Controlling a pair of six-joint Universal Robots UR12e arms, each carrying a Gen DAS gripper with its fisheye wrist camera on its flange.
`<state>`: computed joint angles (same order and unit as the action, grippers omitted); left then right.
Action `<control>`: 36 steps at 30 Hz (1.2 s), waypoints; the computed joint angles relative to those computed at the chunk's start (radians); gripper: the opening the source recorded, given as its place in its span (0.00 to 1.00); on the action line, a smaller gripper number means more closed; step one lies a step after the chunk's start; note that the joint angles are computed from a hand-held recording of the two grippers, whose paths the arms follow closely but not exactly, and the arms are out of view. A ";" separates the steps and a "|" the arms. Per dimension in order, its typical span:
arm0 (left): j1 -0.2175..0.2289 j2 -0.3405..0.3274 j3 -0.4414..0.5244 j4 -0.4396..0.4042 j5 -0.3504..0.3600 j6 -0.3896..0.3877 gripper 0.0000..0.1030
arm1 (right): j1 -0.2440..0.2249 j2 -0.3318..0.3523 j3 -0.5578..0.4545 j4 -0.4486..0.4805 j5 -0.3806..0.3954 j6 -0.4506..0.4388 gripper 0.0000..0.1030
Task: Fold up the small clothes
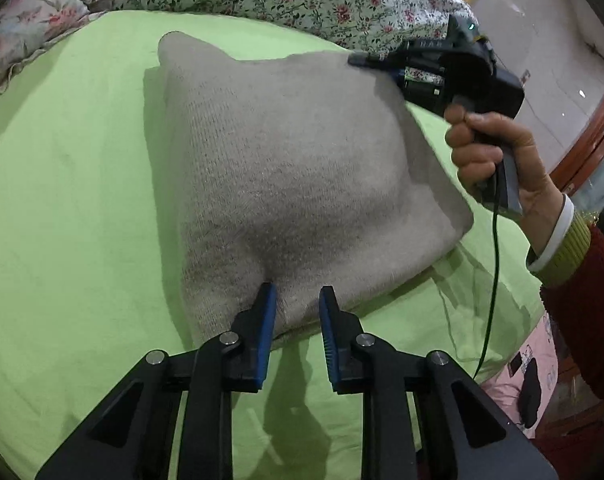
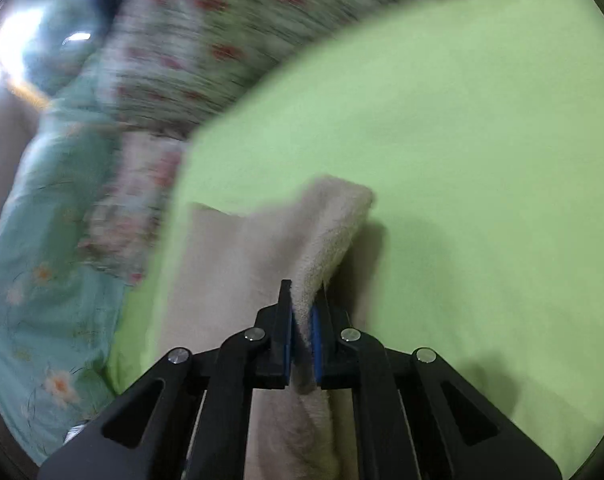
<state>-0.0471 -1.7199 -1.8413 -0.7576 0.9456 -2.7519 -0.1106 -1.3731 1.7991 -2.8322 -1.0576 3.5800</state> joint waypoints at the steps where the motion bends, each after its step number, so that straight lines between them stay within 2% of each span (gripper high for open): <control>1: -0.001 0.001 -0.004 0.008 0.002 -0.005 0.21 | 0.012 0.004 -0.011 0.015 -0.045 -0.026 0.08; 3: 0.001 0.001 -0.012 0.018 -0.004 -0.023 0.21 | 0.033 0.015 -0.043 0.153 -0.147 -0.075 0.08; 4: 0.002 0.002 -0.014 0.019 -0.007 -0.028 0.21 | 0.036 0.023 -0.047 0.194 -0.170 -0.072 0.08; 5: 0.000 0.000 -0.011 0.019 -0.004 -0.029 0.21 | 0.032 0.025 -0.036 0.201 -0.173 -0.058 0.08; 6: -0.002 -0.001 -0.012 0.023 0.007 -0.020 0.21 | 0.024 0.022 -0.014 0.167 -0.156 -0.021 0.09; 8: -0.005 0.008 -0.012 0.015 0.023 -0.008 0.22 | 0.015 0.007 0.004 0.158 -0.166 0.034 0.22; 9: -0.005 0.016 -0.010 -0.003 0.024 -0.002 0.23 | 0.019 -0.010 0.007 0.170 -0.203 0.047 0.33; 11: -0.001 0.019 0.014 -0.044 0.007 0.013 0.24 | 0.027 -0.035 0.015 0.166 -0.239 0.041 0.33; 12: 0.008 0.025 0.018 -0.043 -0.028 0.012 0.24 | 0.031 -0.056 0.026 0.151 -0.251 0.032 0.33; 15: 0.021 0.020 0.035 0.010 -0.093 -0.039 0.35 | 0.042 -0.108 0.058 0.108 -0.216 -0.014 0.33; 19: 0.007 -0.027 0.084 0.067 -0.056 -0.108 0.36 | 0.073 -0.133 0.078 0.131 -0.151 -0.071 0.33; 21: 0.003 -0.060 0.117 0.031 -0.044 -0.115 0.32 | 0.090 -0.129 0.074 0.190 -0.193 -0.089 0.33; 22: 0.001 -0.073 0.130 0.011 -0.026 -0.118 0.15 | 0.100 -0.118 0.064 0.228 -0.233 -0.094 0.30; 23: 0.000 -0.086 0.142 -0.011 -0.013 -0.117 0.04 | 0.103 -0.107 0.061 0.248 -0.251 -0.091 0.30; 24: 0.002 -0.097 0.151 -0.025 -0.015 -0.112 0.01 | 0.099 -0.094 0.061 0.255 -0.256 -0.082 0.29; 26: 0.012 -0.108 0.156 -0.045 -0.055 -0.127 0.01 | 0.093 -0.082 0.071 0.219 -0.262 -0.070 0.28; 29: 0.010 -0.098 0.146 -0.028 -0.038 -0.137 0.01 | 0.095 -0.087 0.064 0.225 -0.262 -0.042 0.28; 32: 0.010 -0.070 0.115 0.015 -0.022 -0.139 0.01 | 0.110 -0.117 0.079 0.210 -0.272 -0.084 0.30; 34: 0.017 -0.049 0.095 0.017 -0.041 -0.131 0.01 | 0.114 -0.143 0.103 0.195 -0.257 -0.084 0.31; 36: 0.025 -0.016 0.065 0.013 -0.055 -0.100 0.06 | 0.118 -0.178 0.142 0.168 -0.250 -0.072 0.30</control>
